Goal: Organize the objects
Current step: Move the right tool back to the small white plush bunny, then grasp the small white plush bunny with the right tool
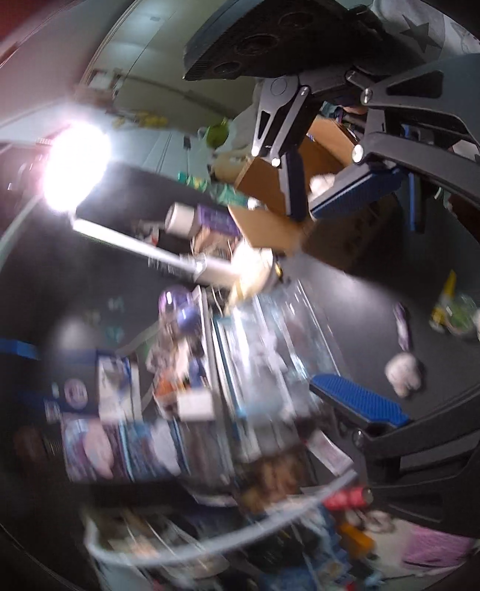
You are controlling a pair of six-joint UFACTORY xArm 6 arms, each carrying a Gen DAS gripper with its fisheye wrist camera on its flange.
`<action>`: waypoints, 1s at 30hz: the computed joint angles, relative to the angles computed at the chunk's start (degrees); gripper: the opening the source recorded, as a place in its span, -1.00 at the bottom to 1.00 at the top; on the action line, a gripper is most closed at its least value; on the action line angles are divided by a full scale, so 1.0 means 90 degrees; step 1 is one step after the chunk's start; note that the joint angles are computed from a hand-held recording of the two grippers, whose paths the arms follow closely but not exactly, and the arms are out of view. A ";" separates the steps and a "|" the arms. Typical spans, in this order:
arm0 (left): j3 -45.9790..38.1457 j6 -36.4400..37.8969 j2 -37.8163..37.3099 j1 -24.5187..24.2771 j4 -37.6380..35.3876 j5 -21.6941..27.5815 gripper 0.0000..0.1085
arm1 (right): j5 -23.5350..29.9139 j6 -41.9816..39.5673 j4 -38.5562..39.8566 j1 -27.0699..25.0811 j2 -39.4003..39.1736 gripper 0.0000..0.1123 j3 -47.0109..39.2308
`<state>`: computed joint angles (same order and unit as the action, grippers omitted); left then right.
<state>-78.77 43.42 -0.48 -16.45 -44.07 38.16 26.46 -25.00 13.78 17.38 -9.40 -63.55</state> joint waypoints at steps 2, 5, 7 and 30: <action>0.0326 0.0100 -0.0130 0.0242 -0.0129 -0.0094 0.62 | 0.0035 -0.0114 0.0201 0.0186 0.0225 0.51 -0.0124; 0.0653 0.0314 -0.0199 0.0585 -0.0541 -0.0056 0.62 | 0.0474 -0.0588 0.1162 0.0359 0.0765 0.51 -0.0510; 0.0837 0.0371 -0.0173 0.0777 -0.0652 -0.0072 0.62 | 0.0490 -0.0484 0.1178 0.0444 0.1117 0.51 -0.0649; 0.1129 0.0226 0.0721 0.1320 -0.0503 0.0011 0.62 | 0.0118 0.1025 -0.0425 0.0385 0.3557 -0.05 -0.1978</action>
<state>-68.61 45.45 6.01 -4.57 -48.60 38.26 27.52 -15.77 9.96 20.84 22.61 -81.35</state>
